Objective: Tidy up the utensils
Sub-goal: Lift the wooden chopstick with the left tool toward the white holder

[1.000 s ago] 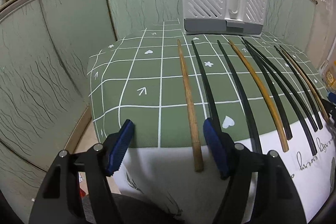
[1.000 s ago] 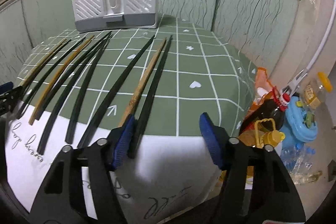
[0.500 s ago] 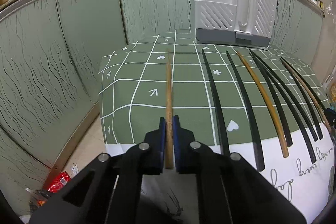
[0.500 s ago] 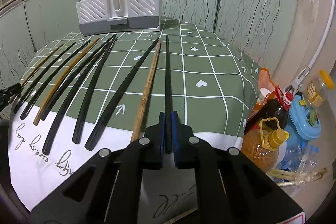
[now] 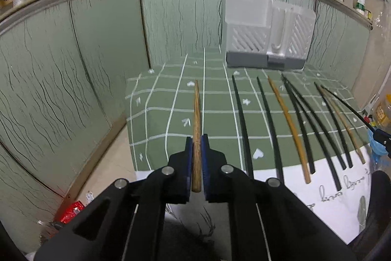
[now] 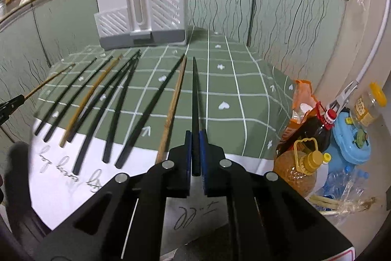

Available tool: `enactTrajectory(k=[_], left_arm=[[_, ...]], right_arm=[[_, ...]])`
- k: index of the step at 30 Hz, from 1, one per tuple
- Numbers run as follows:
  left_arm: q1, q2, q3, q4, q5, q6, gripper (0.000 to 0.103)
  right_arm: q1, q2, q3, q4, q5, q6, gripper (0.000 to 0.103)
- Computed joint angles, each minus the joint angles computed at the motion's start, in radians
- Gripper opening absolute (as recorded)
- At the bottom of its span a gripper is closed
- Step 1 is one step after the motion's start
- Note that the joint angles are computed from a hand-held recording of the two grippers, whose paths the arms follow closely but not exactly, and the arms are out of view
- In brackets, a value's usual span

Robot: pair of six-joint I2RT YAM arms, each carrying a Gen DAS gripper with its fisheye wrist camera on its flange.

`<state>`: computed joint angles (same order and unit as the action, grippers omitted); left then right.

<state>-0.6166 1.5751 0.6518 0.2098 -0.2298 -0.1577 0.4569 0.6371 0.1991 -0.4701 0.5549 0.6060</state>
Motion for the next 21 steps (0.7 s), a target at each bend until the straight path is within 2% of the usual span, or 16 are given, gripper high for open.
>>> enactTrajectory(k=[8,13,21], left_arm=[[-0.004,-0.119,0.01,-0.062,0.004,0.029,0.008],[0.003,-0.173,0.027,-0.084,0.006,0.037,0.008],[0.011,-0.217,0.094,-0.143,0.031,0.084,0.008]], right_arm=[[0.079,-0.164,0.088,-0.184,0.087,0.025,0.006],[0.021,-0.226,0.122,-0.201,0.051,-0.043,0.006],[-0.088,-0.232,0.191,-0.176,-0.028,-0.165,0.006]])
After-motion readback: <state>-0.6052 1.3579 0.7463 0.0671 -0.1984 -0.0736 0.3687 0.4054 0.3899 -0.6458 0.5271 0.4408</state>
